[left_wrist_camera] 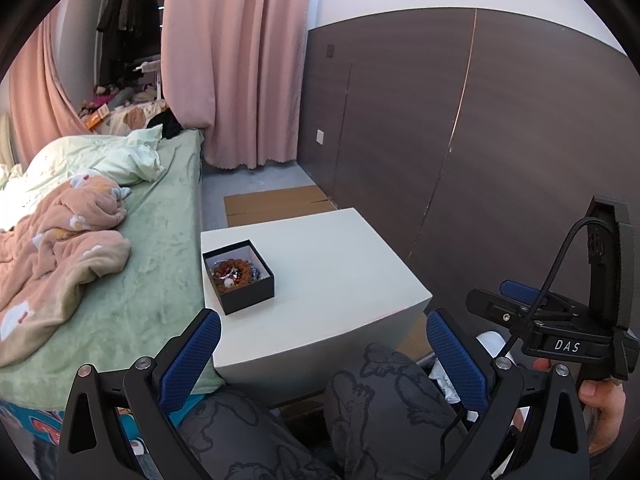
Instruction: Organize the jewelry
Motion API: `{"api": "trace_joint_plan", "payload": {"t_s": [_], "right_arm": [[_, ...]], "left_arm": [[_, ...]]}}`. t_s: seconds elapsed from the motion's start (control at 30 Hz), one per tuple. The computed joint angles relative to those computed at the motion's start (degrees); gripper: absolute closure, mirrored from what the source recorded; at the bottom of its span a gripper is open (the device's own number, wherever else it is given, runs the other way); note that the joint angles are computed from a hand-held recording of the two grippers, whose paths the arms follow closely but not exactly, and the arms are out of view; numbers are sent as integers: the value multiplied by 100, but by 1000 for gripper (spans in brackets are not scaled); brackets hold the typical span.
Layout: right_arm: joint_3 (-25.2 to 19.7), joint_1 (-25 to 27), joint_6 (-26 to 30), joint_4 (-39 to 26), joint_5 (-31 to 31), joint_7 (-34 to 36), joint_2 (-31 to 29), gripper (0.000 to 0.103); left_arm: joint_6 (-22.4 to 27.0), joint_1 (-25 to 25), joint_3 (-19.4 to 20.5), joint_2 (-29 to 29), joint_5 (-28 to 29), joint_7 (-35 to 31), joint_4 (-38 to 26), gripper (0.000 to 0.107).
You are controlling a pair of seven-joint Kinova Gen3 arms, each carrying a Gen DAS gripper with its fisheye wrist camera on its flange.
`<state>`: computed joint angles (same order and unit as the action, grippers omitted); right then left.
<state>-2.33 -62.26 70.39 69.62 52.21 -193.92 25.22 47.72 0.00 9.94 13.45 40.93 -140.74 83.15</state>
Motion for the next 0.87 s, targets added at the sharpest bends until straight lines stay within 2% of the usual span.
{"api": "trace_joint_plan", "payload": {"t_s": [0.37, 0.87], "right_arm": [[-2, 11, 19, -42, -29, 10, 26, 0], [16, 26, -8, -5, -103, 34, 23, 0]], "left_arm": [[23, 13, -10, 11, -79, 93, -28, 5], [20, -79, -3, -25, 191, -268, 111, 5]]}}
